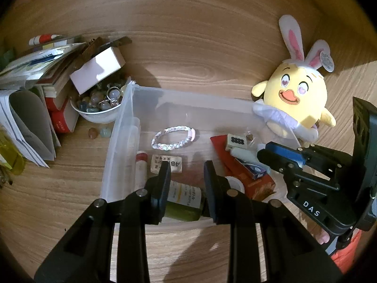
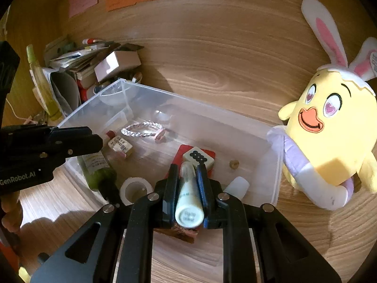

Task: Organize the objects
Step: 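Open both tools to drop the green tube and pink charm into the bin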

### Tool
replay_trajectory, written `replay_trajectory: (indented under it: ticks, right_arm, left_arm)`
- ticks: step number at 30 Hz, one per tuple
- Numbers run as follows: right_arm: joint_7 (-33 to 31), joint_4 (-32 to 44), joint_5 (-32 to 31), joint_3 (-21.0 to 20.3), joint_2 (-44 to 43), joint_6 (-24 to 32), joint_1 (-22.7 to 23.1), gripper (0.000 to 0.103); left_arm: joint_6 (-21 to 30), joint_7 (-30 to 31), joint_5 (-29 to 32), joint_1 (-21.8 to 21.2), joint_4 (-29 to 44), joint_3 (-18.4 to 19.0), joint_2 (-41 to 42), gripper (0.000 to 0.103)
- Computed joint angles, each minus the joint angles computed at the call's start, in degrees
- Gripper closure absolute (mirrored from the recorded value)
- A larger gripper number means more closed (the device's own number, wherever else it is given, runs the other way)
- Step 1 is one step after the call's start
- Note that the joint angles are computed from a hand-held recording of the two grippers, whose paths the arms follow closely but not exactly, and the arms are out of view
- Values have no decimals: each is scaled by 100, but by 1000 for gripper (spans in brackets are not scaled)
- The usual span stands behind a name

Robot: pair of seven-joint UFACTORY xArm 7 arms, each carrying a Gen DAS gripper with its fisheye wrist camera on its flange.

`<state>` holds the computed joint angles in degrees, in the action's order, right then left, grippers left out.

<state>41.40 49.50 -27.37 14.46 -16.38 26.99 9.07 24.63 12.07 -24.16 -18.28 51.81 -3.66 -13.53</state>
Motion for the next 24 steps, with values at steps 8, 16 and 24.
replay_trajectory:
  ticks: [8,16,24]
  right_arm:
    - [-246,25,313,-89,8,-2,123,82]
    - [-42,-52,45,146,-345,-52,-12,44]
    - [-184,-284,150,312,-882,-148,79,30]
  left_arm:
    - [-217,-205,238,31,-216,-51,-298,48]
    - [-383,-543,631,75,-474,-37,-728,32]
    - [-389,-944,1198,203,-936,-88,-1447,12]
